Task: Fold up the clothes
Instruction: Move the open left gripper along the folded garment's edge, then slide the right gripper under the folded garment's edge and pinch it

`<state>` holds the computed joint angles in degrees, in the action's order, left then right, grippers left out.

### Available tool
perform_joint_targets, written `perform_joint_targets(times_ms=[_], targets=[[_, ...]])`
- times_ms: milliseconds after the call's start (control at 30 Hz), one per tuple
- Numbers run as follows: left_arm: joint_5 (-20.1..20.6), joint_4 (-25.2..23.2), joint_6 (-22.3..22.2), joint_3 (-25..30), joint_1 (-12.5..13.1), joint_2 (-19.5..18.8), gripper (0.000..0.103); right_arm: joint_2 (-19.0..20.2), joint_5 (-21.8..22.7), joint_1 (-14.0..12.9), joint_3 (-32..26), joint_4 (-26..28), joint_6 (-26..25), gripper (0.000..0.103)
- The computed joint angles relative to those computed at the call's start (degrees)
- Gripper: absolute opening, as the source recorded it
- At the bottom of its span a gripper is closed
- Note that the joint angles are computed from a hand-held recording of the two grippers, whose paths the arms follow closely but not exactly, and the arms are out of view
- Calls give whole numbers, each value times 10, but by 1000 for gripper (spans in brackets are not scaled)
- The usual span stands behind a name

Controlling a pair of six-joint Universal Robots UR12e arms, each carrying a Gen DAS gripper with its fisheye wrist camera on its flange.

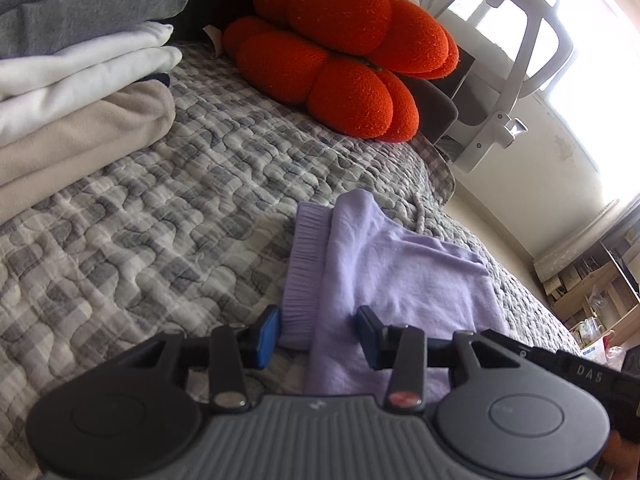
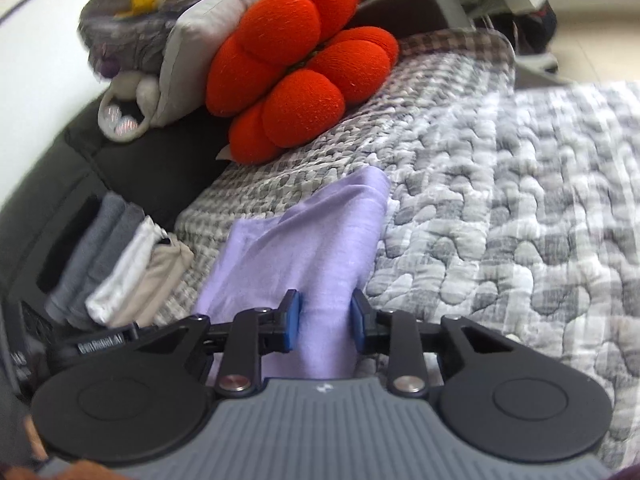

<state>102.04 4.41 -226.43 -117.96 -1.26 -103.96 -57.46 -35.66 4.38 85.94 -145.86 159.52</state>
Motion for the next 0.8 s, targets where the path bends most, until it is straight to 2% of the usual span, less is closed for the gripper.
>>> perform_joint_targets(times_ms=[100,233,400,567,667,733,800], targets=[[0,2,3,0,0,0,42,-8,-30,6,11,-41,0,19],[-6,12,5,-1,0,3,44,-17,-42,7,20,-83,13,15],[-35,12,2,-1,4,7,46,-34,-68,6,32,-124,-11,14],[-39,15,8,0,1,10,48,-43,-94,-2,39,-162,-16,14],[-46,25,8,-1,1,12,52,-50,-101,-14,40,-161,-18,14],[-53,25,9,0,1,13,53,-53,-123,-20,40,-174,-14,14],[-63,24,10,1,1,13,53,-55,-136,-29,34,-163,1,14]])
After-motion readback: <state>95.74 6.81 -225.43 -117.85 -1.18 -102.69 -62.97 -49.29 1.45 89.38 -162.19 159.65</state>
